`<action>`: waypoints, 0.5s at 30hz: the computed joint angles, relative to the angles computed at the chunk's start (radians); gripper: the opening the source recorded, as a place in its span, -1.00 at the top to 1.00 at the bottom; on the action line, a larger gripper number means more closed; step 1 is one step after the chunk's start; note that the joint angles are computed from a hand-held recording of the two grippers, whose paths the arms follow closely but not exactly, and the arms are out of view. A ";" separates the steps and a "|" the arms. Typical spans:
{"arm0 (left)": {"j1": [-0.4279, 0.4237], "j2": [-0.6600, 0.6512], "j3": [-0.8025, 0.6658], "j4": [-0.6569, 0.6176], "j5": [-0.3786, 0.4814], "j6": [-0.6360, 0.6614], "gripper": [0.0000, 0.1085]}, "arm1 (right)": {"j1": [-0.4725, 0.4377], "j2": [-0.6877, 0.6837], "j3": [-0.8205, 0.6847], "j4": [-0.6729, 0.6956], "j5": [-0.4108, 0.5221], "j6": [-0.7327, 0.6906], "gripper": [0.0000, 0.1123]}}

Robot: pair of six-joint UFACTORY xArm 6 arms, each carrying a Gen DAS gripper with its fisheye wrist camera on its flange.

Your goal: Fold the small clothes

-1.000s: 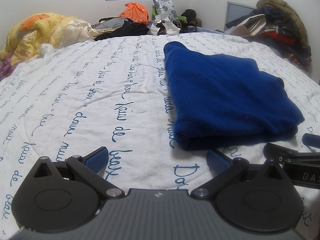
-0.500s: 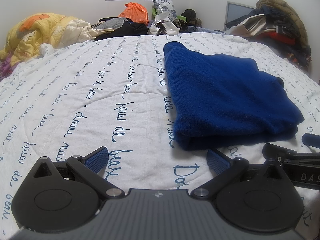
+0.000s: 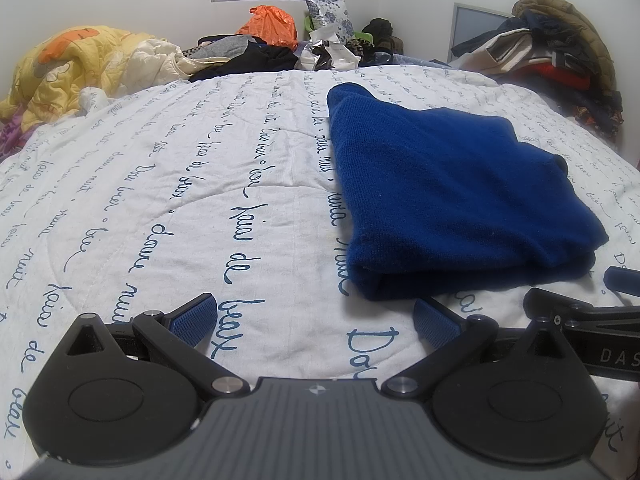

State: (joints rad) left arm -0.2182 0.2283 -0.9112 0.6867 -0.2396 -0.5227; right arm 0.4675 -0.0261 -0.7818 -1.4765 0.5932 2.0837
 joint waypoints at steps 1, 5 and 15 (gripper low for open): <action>0.002 -0.001 0.002 -0.001 -0.002 0.002 -0.90 | 0.000 0.000 0.000 0.000 0.000 0.000 -0.83; 0.001 -0.001 0.003 -0.002 -0.002 0.003 -0.90 | -0.001 -0.001 0.001 -0.001 0.000 0.000 -0.83; 0.000 -0.001 0.002 -0.002 -0.001 0.002 -0.90 | 0.000 0.000 -0.001 0.001 0.001 -0.001 -0.83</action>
